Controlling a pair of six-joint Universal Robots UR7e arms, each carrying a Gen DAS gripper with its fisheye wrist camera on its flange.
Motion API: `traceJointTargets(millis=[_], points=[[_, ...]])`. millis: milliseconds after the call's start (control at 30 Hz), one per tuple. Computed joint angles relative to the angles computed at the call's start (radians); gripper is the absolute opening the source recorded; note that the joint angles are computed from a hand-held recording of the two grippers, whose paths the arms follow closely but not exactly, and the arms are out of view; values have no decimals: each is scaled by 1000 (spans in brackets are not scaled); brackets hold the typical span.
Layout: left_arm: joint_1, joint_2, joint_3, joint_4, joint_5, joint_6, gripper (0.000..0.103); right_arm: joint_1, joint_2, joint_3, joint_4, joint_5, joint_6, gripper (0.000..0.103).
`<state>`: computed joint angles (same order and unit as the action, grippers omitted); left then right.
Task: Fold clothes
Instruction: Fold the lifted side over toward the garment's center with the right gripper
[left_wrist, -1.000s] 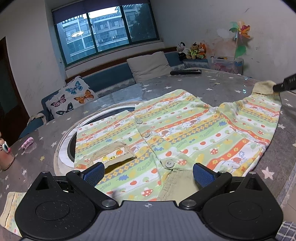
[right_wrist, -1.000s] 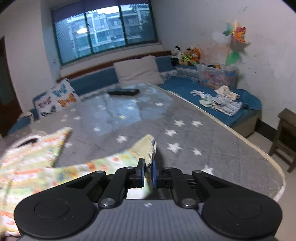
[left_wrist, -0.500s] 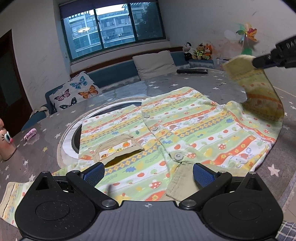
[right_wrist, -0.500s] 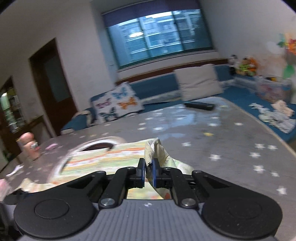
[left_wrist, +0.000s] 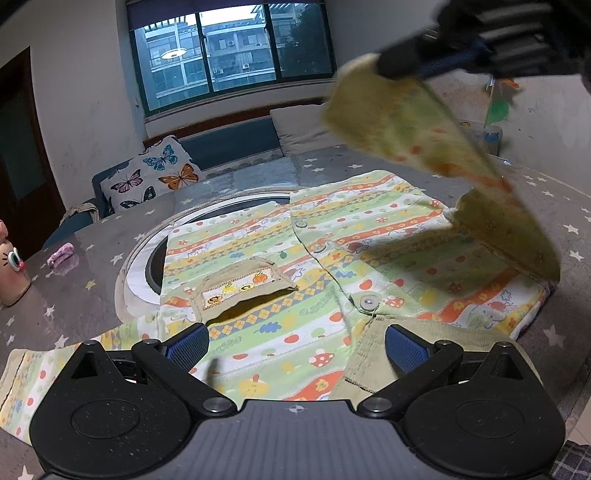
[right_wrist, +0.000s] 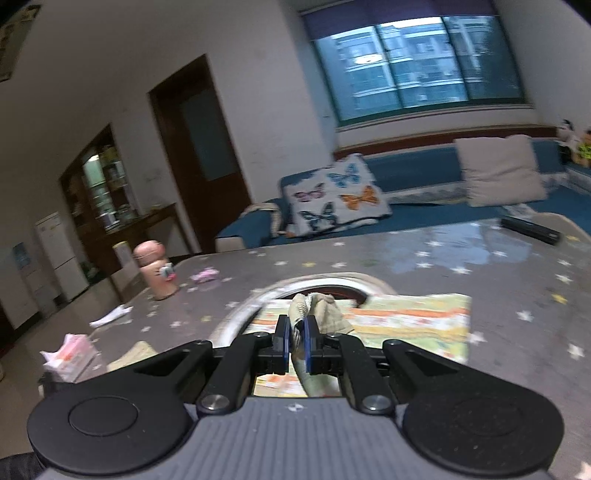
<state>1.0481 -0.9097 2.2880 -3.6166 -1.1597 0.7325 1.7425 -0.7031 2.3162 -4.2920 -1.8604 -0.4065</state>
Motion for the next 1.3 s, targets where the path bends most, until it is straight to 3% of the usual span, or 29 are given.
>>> traceJointTargets(millis=[267, 500, 700, 933, 1100, 1200, 1300], points=[[11, -10, 1, 8, -11, -5, 103, 34, 72, -103, 141, 3, 10, 7], [9, -13, 5, 7, -10, -8, 103, 33, 74, -102, 193, 44, 6, 13], [10, -14, 6, 6, -8, -6, 103, 17, 21, -26, 123, 18, -17, 21], [8, -12, 2, -4, 5, 3, 103, -68, -1, 95, 17, -100, -34, 22], [-2, 4, 5, -67, 14, 34, 103, -136, 29, 158, -39, -130, -9, 22], [-5, 13, 12, -110, 2, 74, 98, -162, 56, 181, -91, -121, 5, 28], [-3, 15, 22, -136, -27, 119, 86, -164, 64, 181, -119, -115, -6, 33]])
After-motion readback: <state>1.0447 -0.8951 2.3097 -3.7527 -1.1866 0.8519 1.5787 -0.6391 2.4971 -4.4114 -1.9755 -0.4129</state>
